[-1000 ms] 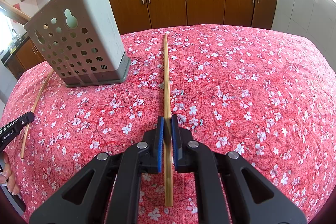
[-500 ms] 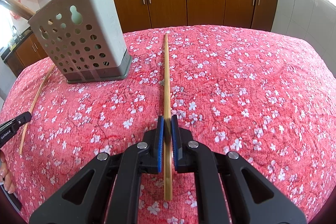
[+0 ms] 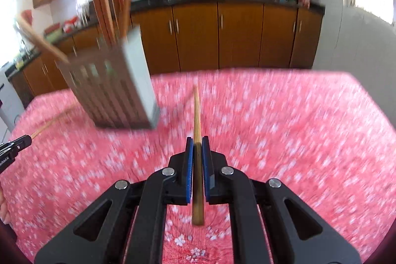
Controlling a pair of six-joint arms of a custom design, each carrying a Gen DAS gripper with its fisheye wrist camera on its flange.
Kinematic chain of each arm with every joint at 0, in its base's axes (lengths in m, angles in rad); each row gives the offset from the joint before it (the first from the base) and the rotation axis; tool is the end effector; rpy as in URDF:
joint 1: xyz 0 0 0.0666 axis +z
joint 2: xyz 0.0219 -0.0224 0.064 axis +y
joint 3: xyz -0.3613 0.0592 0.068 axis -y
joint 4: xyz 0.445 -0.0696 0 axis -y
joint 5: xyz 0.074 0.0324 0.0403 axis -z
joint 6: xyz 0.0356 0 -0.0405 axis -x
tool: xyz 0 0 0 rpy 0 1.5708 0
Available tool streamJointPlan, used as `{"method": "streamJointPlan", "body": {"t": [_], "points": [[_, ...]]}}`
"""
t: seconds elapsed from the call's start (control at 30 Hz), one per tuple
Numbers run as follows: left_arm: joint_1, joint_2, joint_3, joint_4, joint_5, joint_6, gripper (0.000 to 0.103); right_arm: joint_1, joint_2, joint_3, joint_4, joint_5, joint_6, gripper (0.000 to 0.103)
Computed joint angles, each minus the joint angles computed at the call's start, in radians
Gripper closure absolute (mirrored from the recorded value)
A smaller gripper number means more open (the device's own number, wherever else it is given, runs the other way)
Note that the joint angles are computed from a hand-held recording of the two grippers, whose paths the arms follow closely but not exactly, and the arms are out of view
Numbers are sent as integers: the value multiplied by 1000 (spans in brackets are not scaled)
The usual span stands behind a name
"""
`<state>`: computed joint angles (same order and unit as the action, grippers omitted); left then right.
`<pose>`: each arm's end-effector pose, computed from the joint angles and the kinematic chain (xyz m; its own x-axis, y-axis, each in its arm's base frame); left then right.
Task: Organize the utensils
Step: 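Lift the left tool's chopstick over the holder while the right tool carries its chopstick there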
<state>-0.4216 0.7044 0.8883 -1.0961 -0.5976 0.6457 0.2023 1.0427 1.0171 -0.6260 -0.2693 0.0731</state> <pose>0.2738 -0.1013 0.4158 -0.5908 -0.2802 -0.7566 -0.4150 0.9097 -0.0129 0.4189 0.0952 0.3997 -0.5632 -0.1874 -0.8048 -0.4432 0.8905 0.1029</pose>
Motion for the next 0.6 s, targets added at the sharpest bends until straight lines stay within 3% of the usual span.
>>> {"method": "streamJointPlan", "body": {"t": [0.37, 0.6], "points": [[-71, -37, 127, 33, -93, -39, 95, -38, -81, 48, 50, -86, -67, 95], [-169, -32, 206, 51, -123, -93, 95, -71, -116, 109, 22, -268, -92, 95]]}}
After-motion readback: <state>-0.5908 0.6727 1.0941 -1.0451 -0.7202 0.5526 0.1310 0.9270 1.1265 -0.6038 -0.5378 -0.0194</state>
